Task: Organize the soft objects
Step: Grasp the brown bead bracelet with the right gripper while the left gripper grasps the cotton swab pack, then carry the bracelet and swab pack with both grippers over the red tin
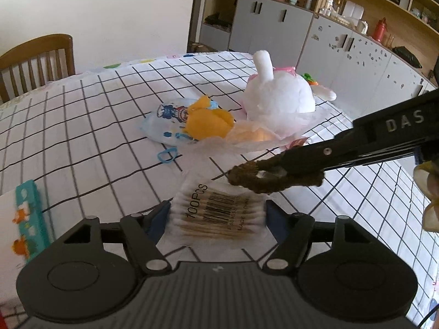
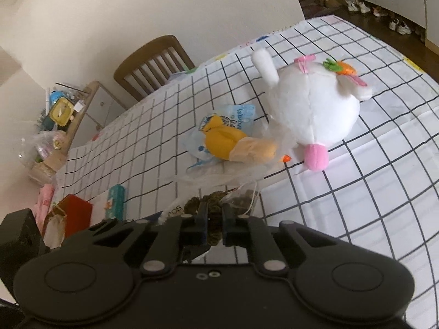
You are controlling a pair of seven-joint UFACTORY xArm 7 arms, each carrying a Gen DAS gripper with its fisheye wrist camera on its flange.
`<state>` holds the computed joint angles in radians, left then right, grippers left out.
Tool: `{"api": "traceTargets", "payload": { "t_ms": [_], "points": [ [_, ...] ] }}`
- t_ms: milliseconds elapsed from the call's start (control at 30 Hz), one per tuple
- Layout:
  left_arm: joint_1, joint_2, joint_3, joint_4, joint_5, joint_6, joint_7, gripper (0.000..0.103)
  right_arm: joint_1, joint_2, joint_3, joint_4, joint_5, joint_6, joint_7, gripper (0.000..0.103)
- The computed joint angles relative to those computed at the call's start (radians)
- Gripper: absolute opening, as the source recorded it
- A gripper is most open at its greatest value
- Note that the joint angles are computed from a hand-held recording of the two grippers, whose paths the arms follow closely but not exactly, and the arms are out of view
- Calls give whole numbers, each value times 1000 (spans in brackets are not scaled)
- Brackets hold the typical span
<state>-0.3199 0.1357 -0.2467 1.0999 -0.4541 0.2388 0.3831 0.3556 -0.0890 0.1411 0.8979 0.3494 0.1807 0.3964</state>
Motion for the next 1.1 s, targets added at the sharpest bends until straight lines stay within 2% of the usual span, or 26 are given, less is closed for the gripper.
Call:
{"api": "traceTargets", "payload": {
  "t_ms": [367,533,733,800,833,967,1033,1100],
  "points": [
    [-25,-169,53,-120,-81,13,8,73,64,-111,-11,-43,39,1,-61,8],
    [-46,-252,89,-195,-46,11,-34,73,103,-132,-27,-66,75,28,-102,8],
    [-53,-326,117,-274,36,24,-135,73,80,-145,3,-126,-1,85,-70,9],
    [-57,-343,125,-293,52,26,-159,73,83,-149,0,-136,-9,114,-81,14],
    [-60,-351,129,-301,58,26,-169,73,65,-157,17,-145,-46,125,-56,20],
    [-76,-388,146,-334,65,27,-193,73,25,-209,48,-175,-170,184,3,31],
    [-85,-399,153,-342,65,28,-200,73,36,-234,36,-188,-171,210,-8,46],
    [-92,-413,160,-352,65,30,-204,73,44,-267,28,-208,-175,228,-25,56]
  ]
}}
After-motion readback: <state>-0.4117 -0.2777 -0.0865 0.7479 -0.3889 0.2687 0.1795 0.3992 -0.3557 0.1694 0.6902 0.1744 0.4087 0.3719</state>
